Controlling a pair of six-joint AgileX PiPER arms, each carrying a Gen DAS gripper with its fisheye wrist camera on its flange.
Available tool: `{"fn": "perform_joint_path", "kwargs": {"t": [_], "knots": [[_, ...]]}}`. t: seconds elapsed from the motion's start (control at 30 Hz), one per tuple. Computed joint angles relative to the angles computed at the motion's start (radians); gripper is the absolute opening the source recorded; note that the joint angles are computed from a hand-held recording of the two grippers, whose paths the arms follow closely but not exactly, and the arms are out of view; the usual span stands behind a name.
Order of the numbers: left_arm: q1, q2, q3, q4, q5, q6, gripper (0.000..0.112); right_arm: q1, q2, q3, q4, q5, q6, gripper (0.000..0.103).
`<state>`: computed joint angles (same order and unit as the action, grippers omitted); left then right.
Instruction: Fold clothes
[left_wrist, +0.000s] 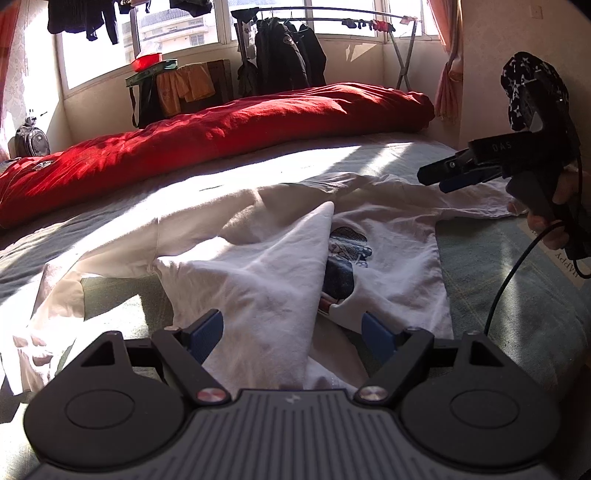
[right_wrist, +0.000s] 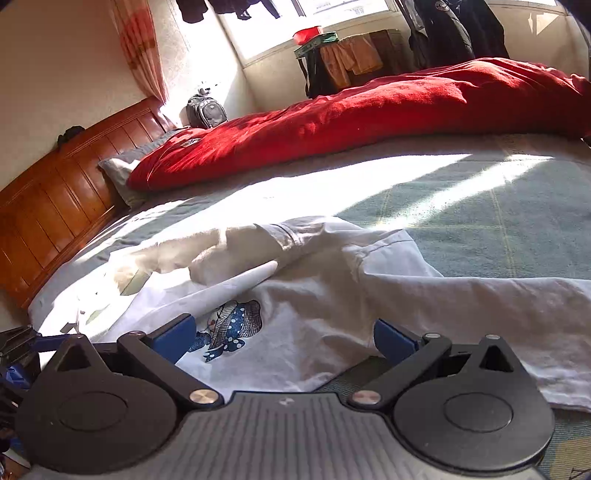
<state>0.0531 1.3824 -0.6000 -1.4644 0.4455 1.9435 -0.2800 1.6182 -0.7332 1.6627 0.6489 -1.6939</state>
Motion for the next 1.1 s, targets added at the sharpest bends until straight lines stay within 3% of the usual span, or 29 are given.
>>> {"fn": "perform_joint_path", "kwargs": {"t": [0.17, 0.23, 0.4, 0.63, 0.9, 1.0, 1.1], "knots": [[0.095, 0.105, -0.182, 0.157, 0.158, -0.115, 0.082, 0.092, 0.15, -0.201, -0.081, -0.01, 0.166, 0.103], [0.098, 0.152, -0.257, 0.182, 0.176, -0.168, 0.082, 0.119, 0.218, -0.29, -0.133, -0.018, 0.252, 0.103], [0.088, 0.273, -0.362, 0.098, 0.174, -0.104, 0.082, 0.185, 0.407, -0.533, -0.324, -0.087, 0.48, 0.103], [0.08, 0.405, -0.442, 0.056, 0.149, -0.058, 0.082, 0.183, 0.563, -0.767, -0.273, -0.098, 0.482, 0.103], [0.083, 0.49, -0.513, 0.072, 0.124, -0.074, 0.082, 0.182, 0.804, -1.178, -0.615, -0.139, 0.948, 0.103], [0.086, 0.505, -0.534, 0.116, 0.128, -0.132, 0.082, 0.202, 0.84, -1.239, -0.711, -0.195, 1.039, 0.103], [0.094, 0.49, -0.519, 0.142, 0.133, -0.156, 0.082, 0.213, 0.853, -1.302, -0.873, -0.17, 1.223, 0.103]]}}
